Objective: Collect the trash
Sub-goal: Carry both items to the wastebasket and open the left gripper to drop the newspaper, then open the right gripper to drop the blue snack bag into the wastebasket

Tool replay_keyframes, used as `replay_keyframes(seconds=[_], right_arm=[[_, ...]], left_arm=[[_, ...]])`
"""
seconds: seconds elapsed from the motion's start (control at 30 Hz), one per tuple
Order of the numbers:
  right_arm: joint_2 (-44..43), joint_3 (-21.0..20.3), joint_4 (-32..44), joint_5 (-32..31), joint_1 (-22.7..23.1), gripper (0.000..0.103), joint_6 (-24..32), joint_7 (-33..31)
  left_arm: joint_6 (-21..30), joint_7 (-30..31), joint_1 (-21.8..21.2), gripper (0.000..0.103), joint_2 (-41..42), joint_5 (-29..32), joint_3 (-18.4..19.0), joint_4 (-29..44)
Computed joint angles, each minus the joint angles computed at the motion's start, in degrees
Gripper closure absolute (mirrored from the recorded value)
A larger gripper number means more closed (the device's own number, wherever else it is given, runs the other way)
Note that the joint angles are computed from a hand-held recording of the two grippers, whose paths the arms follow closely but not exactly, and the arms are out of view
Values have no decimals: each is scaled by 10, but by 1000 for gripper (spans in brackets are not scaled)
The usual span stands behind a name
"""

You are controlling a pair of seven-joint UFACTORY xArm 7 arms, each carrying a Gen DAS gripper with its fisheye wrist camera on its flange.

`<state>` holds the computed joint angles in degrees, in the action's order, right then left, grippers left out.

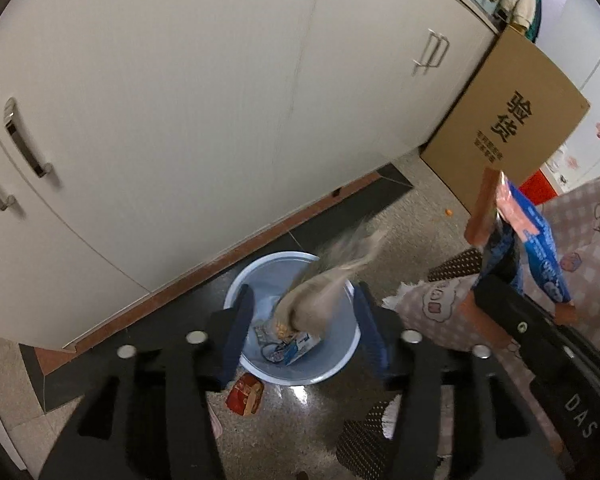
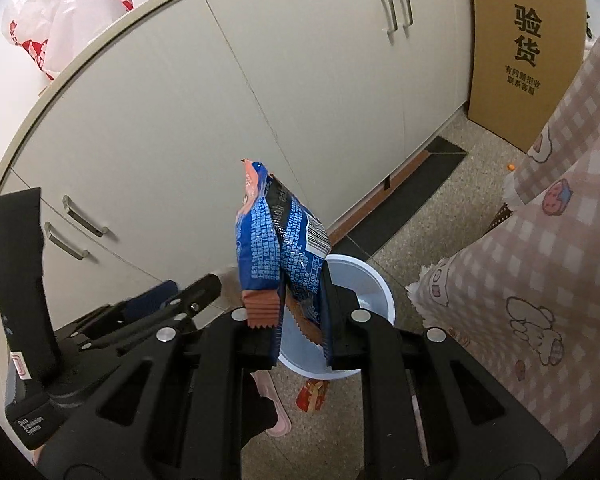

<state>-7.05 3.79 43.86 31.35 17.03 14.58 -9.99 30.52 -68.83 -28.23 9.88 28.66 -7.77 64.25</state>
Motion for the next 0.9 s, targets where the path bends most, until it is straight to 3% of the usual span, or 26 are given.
replay_keyframes(seconds=[0.13, 0.6, 0.83, 0.9], right_arm=[[4, 3, 1, 5, 3, 87, 1, -2], [16, 11, 13, 22, 14, 87, 2, -16], [46, 21, 31, 49, 15, 84, -15, -52], [56, 26, 37, 71, 14, 78, -19, -73]], left_arm=[[4, -4, 6, 48, -8, -15, 1, -12], [36, -38, 11, 47, -36, 28, -8, -20], [55, -67, 16, 46, -47, 58, -14, -32], [61, -66, 18, 46, -43, 57, -16, -31]])
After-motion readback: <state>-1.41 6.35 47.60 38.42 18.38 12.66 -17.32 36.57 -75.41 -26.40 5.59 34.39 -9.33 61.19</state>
